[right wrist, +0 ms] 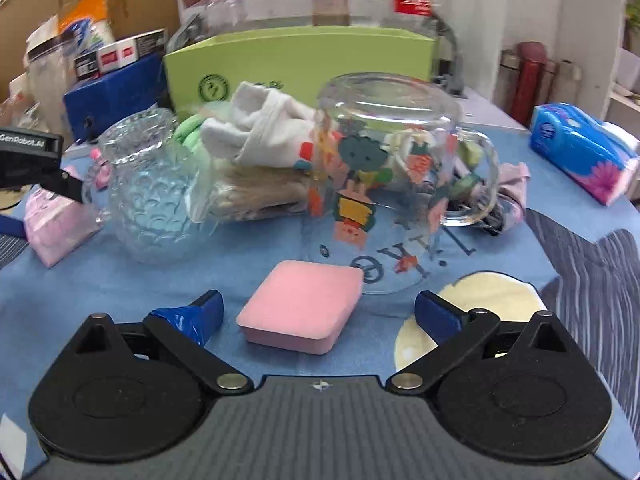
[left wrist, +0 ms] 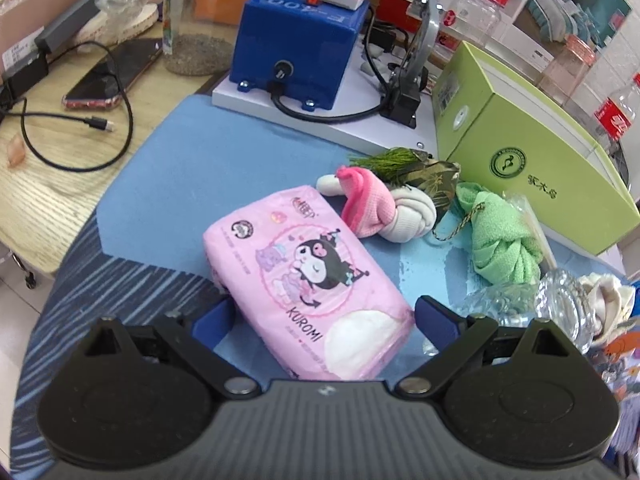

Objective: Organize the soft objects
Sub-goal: 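Grasp the pink Kuromi tissue pack with the left tool while the right tool grasps the pink sponge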

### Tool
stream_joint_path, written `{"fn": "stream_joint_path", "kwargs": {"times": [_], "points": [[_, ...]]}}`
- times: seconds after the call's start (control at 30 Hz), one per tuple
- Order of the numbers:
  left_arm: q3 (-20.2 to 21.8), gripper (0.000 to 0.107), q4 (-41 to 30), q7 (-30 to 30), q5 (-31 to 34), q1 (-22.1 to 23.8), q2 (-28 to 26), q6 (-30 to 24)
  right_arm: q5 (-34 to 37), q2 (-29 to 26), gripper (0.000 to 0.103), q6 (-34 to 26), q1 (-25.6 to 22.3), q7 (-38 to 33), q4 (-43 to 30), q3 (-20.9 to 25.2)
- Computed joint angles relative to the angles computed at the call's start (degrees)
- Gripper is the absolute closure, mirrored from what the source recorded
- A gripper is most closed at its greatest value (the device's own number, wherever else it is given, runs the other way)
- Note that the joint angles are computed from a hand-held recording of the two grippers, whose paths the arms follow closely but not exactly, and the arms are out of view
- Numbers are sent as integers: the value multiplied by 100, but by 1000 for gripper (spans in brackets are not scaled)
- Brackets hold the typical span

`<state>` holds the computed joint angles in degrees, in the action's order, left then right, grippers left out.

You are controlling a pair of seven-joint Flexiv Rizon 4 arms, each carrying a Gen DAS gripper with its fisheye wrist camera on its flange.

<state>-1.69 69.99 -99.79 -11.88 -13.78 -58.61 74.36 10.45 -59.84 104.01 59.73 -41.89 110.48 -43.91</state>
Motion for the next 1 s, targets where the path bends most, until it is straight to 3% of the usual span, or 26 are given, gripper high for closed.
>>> {"fn": "stream_joint_path", "kwargs": {"times": [0.3,0.47,0.53,0.6,0.63,0.67,0.77,0.87,1.0], "points": [[195,11,-525,-804,-149,-106,-229,-311,164,-197,13,215,58,-62,-45,-72],[607,11,-812,-1013,342,-369,-309,-586,264,-275,14,204,107,-99,-100,-113],[669,11,-766,-1047,544,-418,-315,-422,243,-236,17,257,88,-175,-70,-71],[625,16,-574,-1042,652,-395,-276,-84,261,-203,22,498,45,-337,0,28],[670,27,-476,-1064,706,-416,-250,85,342,-228,35,625,73,-419,41,39],[682,32,-410,-1046,737,-417,-230,197,464,-266,68,798,130,-515,104,29],[187,39,-118,-618,637,-95,-135,556,617,-114,77,981,15,-788,174,242],[-500,41,375,-41,408,369,81,892,747,124,78,1248,-271,-988,203,633],[-929,42,888,457,202,696,428,1293,729,669,78,1941,-610,-1418,476,1161]]}}
